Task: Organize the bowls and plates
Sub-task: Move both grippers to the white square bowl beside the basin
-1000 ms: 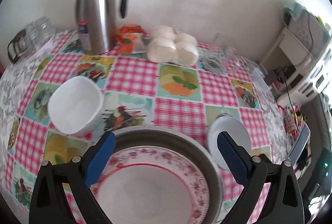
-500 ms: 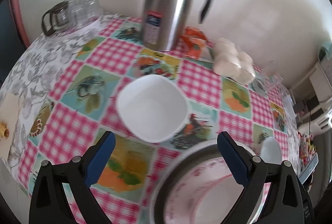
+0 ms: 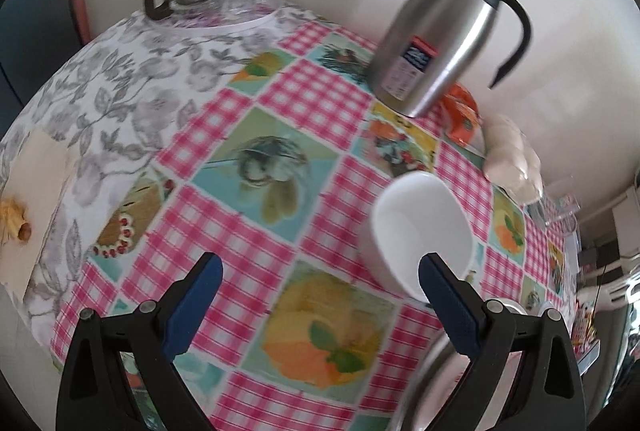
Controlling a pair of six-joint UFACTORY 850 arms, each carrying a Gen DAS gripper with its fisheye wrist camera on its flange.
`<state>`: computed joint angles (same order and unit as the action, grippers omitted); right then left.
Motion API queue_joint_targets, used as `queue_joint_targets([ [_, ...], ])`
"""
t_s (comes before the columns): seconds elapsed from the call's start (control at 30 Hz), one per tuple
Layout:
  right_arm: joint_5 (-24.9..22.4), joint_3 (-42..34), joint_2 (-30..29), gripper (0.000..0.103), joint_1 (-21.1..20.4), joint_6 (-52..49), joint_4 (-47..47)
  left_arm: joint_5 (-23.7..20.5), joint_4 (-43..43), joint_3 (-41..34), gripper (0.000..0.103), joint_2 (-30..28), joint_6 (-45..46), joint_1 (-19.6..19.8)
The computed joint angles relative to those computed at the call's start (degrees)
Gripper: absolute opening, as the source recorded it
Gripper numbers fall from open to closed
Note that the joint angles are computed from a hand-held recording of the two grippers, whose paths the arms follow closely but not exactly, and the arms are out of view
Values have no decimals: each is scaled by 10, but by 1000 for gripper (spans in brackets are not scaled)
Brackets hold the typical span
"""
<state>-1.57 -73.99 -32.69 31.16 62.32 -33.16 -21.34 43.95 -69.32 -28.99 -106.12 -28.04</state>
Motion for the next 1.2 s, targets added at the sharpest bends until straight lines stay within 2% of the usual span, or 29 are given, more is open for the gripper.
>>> queue_joint_targets([
  [0.07, -10, -9, -7, 103, 8, -50, 48, 12, 8, 14, 99, 6, -11, 7],
  [0.17, -26, -25, -20, 103, 20, 17, -22, 39, 24, 30, 99, 10, -34, 17],
  [0.27, -48, -43, -32, 103, 27, 34, -47, 73, 41, 41, 99, 12, -56, 27],
  [0.43, -90, -78, -51, 103, 35, 55, -83, 102, 101, 39, 98, 6, -111, 30],
  [0.87, -205, -201, -115, 98, 35, -130, 52, 152, 267, 10, 98, -26, -273, 34],
  [0.93, -224, -224, -129, 96, 33, -159, 82, 157, 269, 5, 98, -31, -276, 35],
  [1.0, -242, -247, -143, 87, 31, -181, 107, 160, 286, 0, 98, -36, -293, 37],
  [1.07, -257, -268, -156, 85, 30, -193, 120, 161, 289, -4, 97, -40, -298, 38],
  [1.2, -283, -305, -183, 79, 29, -206, 129, 165, 293, -13, 85, -50, -302, 42],
])
